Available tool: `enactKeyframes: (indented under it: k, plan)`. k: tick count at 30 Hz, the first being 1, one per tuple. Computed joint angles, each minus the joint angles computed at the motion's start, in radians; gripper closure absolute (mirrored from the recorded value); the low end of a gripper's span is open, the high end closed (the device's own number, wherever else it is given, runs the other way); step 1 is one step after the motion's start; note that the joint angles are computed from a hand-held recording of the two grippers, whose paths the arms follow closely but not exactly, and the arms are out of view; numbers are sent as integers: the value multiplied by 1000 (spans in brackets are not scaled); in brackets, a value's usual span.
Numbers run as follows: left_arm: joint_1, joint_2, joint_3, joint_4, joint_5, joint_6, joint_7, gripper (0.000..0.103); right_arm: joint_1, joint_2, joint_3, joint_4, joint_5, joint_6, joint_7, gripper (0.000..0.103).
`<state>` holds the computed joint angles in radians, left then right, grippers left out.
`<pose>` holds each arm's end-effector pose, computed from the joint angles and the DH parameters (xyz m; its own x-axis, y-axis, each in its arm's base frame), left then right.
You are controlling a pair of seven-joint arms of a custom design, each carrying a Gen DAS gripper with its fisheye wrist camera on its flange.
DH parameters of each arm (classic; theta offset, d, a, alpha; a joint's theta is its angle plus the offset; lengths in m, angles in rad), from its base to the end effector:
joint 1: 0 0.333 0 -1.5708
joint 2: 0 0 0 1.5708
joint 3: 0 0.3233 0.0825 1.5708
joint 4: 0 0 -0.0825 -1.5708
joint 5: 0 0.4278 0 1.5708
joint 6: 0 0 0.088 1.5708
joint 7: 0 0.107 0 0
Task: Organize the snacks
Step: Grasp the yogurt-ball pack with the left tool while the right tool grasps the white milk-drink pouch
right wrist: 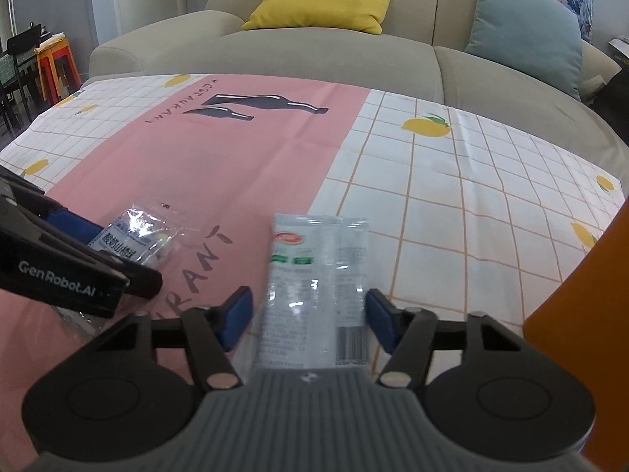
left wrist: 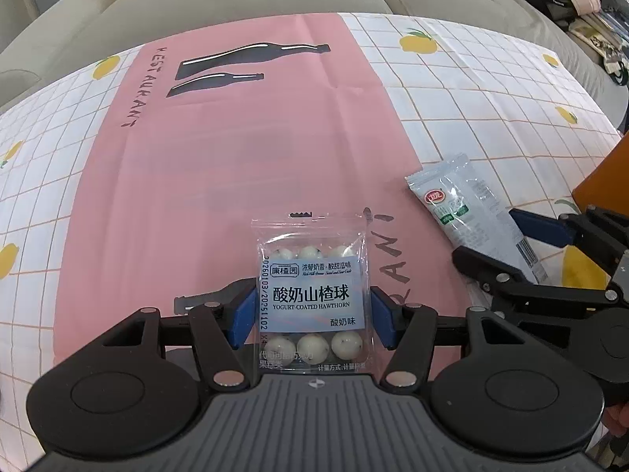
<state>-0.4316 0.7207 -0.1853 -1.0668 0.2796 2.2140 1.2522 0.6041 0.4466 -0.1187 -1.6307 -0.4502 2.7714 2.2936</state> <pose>0.7149 -0.4311 0.4554 -0.3345 -0.9423 -0.0133 -0.8432 0.3055 -0.4423 0.6585 0.3840 0.4248 0.1700 -0.9848 -0.0366 -0.7205 -0.0989 -0.6864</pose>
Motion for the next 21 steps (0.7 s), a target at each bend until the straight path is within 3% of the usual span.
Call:
enactKeyframes:
  k: [9, 14, 21]
  plan:
    - [18, -57, -7, -94, -33, 77, -93, 39, -11, -18, 21, 11, 40, -73, 46, 57]
    - [36, -116, -30, -171, -55, 140, -125, 39, -8, -82, 20, -55, 15, -26, 114, 58]
    - [40, -200, -52, -239, -69, 191, -153, 39, -4, -205, 17, -152, -130, 20, 304, 58]
